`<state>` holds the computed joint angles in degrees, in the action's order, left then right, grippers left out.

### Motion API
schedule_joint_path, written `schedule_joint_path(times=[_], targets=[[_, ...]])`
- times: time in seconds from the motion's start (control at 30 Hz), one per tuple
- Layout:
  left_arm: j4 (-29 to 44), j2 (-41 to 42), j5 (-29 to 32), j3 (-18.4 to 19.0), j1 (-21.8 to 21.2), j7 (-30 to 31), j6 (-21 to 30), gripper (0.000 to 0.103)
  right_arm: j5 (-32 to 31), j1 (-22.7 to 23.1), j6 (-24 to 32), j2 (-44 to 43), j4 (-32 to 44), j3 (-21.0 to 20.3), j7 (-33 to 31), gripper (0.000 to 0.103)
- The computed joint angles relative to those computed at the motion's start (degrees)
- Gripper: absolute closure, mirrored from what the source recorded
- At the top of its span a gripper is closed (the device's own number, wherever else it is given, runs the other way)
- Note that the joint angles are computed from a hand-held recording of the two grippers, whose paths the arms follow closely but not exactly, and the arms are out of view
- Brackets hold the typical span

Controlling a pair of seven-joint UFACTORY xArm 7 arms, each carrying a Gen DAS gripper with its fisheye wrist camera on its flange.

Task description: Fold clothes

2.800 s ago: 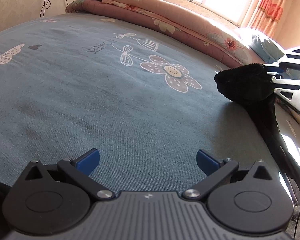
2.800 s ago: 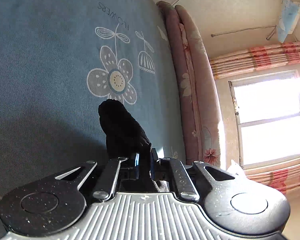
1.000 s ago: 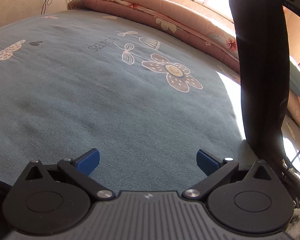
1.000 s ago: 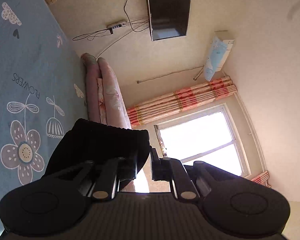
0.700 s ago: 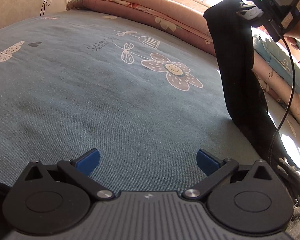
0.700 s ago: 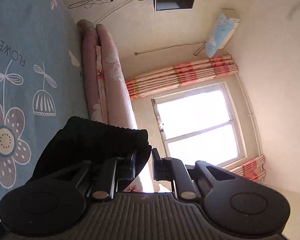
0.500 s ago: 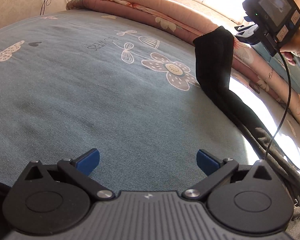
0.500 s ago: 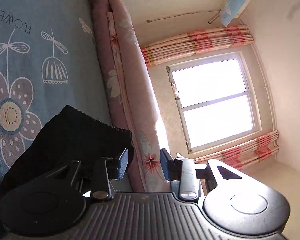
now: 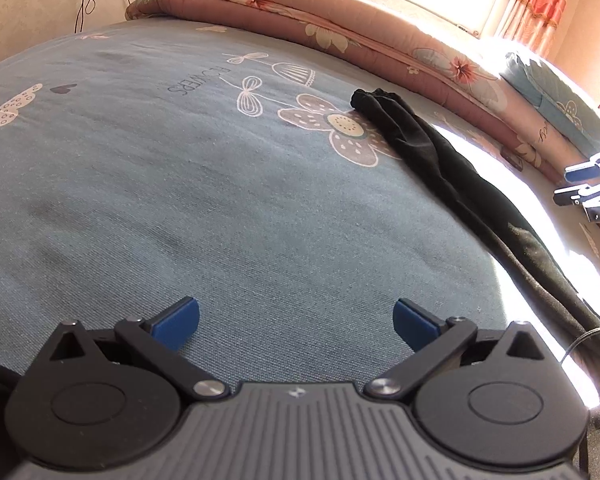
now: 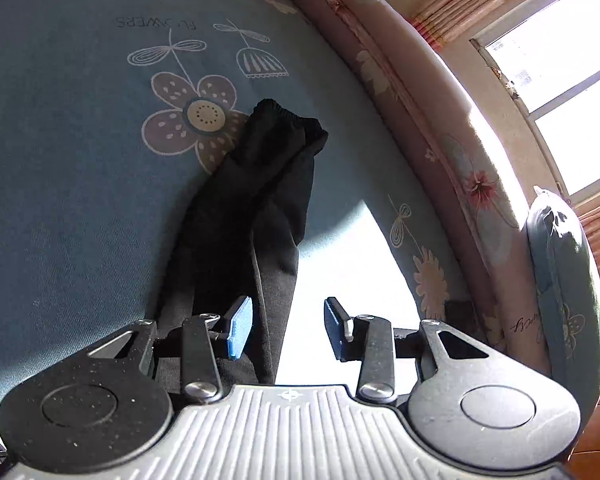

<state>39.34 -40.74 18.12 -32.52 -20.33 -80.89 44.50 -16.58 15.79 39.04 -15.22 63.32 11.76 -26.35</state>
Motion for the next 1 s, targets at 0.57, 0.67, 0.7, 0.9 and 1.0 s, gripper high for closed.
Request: schedule_joint_path(times=[0.57,0.67,0.7,0.9,1.0], targets=[[0.68,4.42,5.12,-2.31,0.89,0.17,-5.21,0.001,21.96,-4.28,0.88,-4.33,-14.25,-12.69,-15.54,0.076],[0.60,4.46,5.71,-2.43,0.99,-0.50,-5.45,0.001,25.77,-4.78,3.21,-5.29,-14.30,-13.15,-17.84,0.100],[0.57,4.46,5.81,-2.35,0.94,-0.55,-5.48,0.001,25.64,-5.08,2.70,-6.08,-15.03,-12.84,-18.53,0.102],[0.61,4.61,6.32,-2.23,0.72,-0.55,-5.19,0.001,21.31,-8.51,-8.83,-7.14,-16.52,-10.58,-16.25,0.102],[0.80,4.94,6.81,-2.46,0.84,-0.57,-5.03,0.001,12.07,-14.32,-16.86,-5.50,-16.62,-6.21,-6.87,0.102]])
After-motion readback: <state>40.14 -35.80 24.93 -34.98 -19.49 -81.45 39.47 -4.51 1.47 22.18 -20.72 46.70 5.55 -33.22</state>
